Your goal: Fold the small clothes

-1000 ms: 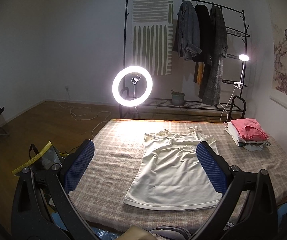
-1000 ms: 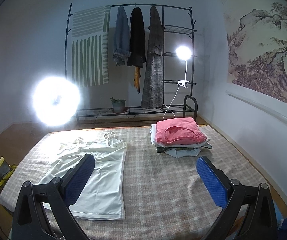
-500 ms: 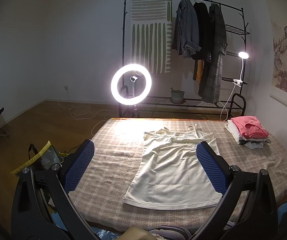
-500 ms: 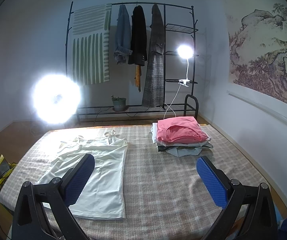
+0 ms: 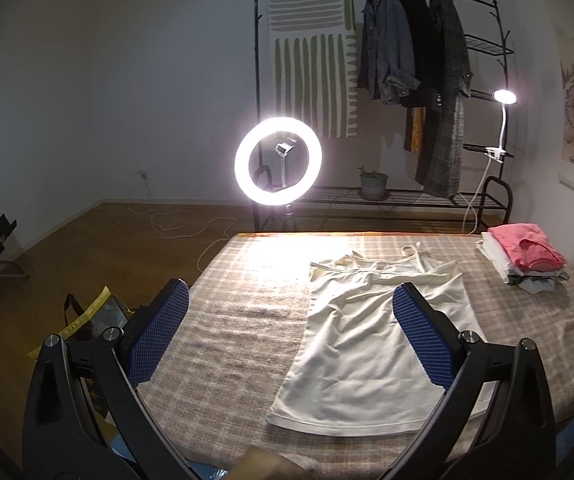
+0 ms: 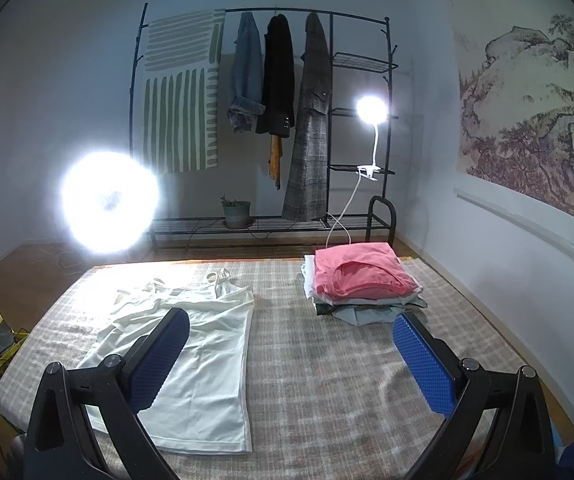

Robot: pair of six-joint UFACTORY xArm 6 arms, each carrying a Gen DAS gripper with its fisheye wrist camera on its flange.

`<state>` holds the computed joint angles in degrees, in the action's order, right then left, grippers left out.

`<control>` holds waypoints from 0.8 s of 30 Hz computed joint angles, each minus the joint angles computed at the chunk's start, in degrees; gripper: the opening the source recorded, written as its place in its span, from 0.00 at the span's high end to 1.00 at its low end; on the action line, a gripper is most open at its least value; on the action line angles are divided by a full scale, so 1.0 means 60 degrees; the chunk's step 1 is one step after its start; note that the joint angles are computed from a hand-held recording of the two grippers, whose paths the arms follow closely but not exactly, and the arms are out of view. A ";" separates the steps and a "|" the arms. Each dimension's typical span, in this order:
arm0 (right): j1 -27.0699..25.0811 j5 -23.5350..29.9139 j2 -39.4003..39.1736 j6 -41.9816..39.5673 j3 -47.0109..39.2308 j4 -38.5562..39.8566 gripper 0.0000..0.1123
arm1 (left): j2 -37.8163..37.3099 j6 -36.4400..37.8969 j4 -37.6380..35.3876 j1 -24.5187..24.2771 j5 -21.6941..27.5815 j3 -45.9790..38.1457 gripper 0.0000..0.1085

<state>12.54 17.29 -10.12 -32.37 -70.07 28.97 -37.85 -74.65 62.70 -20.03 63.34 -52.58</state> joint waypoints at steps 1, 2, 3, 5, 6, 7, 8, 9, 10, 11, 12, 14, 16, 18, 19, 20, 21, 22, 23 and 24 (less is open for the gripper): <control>0.0044 -0.0010 0.0110 0.0044 -0.0146 -0.0060 0.09 | -0.0010 0.0052 -0.0085 0.0195 -0.0162 0.0063 0.05; 0.0091 -0.0032 0.0200 0.0021 -0.0252 -0.0072 0.09 | -0.0015 0.0093 -0.0170 0.0391 -0.0323 0.0144 0.05; 0.0145 -0.0051 0.0301 0.0004 -0.0372 -0.0102 0.09 | 0.0021 0.0142 -0.0261 0.0567 -0.0459 0.0185 0.05; 0.0275 -0.0046 0.0614 -0.0129 -0.0745 -0.0113 0.09 | -0.0001 0.0338 -0.0471 0.1020 -0.0890 0.0363 0.05; 0.0333 -0.0058 0.0748 -0.0108 -0.0902 -0.0197 0.09 | -0.0012 0.0443 -0.0545 0.1249 -0.1098 0.0446 0.05; 0.0427 -0.0122 0.0930 -0.0165 -0.1104 -0.0250 0.09 | -0.0003 0.0496 -0.0575 0.1422 -0.1230 0.0523 0.06; 0.0488 -0.0163 0.1033 -0.0203 -0.1221 -0.0275 0.09 | -0.0007 0.0558 -0.0633 0.1611 -0.1384 0.0622 0.07; 0.0577 -0.0210 0.1190 -0.0269 -0.1395 -0.0298 0.09 | -0.0021 0.0624 -0.0760 0.1827 -0.1576 0.0736 0.08; 0.0666 -0.0240 0.1348 -0.0325 -0.1578 -0.0341 0.09 | -0.0033 0.0648 -0.0897 0.2016 -0.1744 0.0838 0.11; 0.0774 -0.0227 0.1561 -0.0498 -0.1837 -0.0295 0.09 | -0.0072 0.0685 -0.1096 0.2248 -0.1988 0.0981 0.12; 0.0874 -0.0163 0.1759 -0.0660 -0.2088 -0.0225 0.09 | -0.0113 0.0750 -0.1330 0.2495 -0.2272 0.1140 0.13; 0.1022 0.0108 0.2143 -0.0918 -0.2603 -0.0072 0.09 | -0.0222 0.0918 -0.1781 0.2941 -0.2815 0.1528 0.16; 0.1155 0.0535 0.2694 -0.1008 -0.3324 -0.0052 0.12 | -0.0335 0.1294 -0.2398 0.3346 -0.3314 0.1953 0.23; 0.1316 0.1116 0.3327 -0.1139 -0.4179 -0.0075 0.17 | -0.0364 0.1738 -0.3127 0.3766 -0.3880 0.2363 0.27; 0.1350 0.1375 0.3525 -0.1246 -0.4462 -0.0003 0.19 | -0.0371 0.1904 -0.3443 0.3893 -0.4090 0.2548 0.31; 0.1417 0.1782 0.3839 -0.1392 -0.4908 0.0132 0.22 | -0.0376 0.2226 -0.3962 0.4105 -0.4407 0.2789 0.33; 0.1473 0.2188 0.4175 -0.1434 -0.5387 0.0199 0.24 | -0.0359 0.2541 -0.4484 0.4278 -0.4679 0.3000 0.37; 0.1529 0.2619 0.4572 -0.1369 -0.5949 0.0187 0.27 | -0.0325 0.2848 -0.4994 0.4446 -0.4928 0.3199 0.42; 0.1578 0.2984 0.4909 -0.1286 -0.6419 0.0184 0.30 | -0.0273 0.3178 -0.5591 0.4632 -0.5204 0.3427 0.44; 0.1629 0.3347 0.5265 -0.1224 -0.6919 0.0232 0.32 | -0.0207 0.3363 -0.5951 0.4719 -0.5386 0.3561 0.47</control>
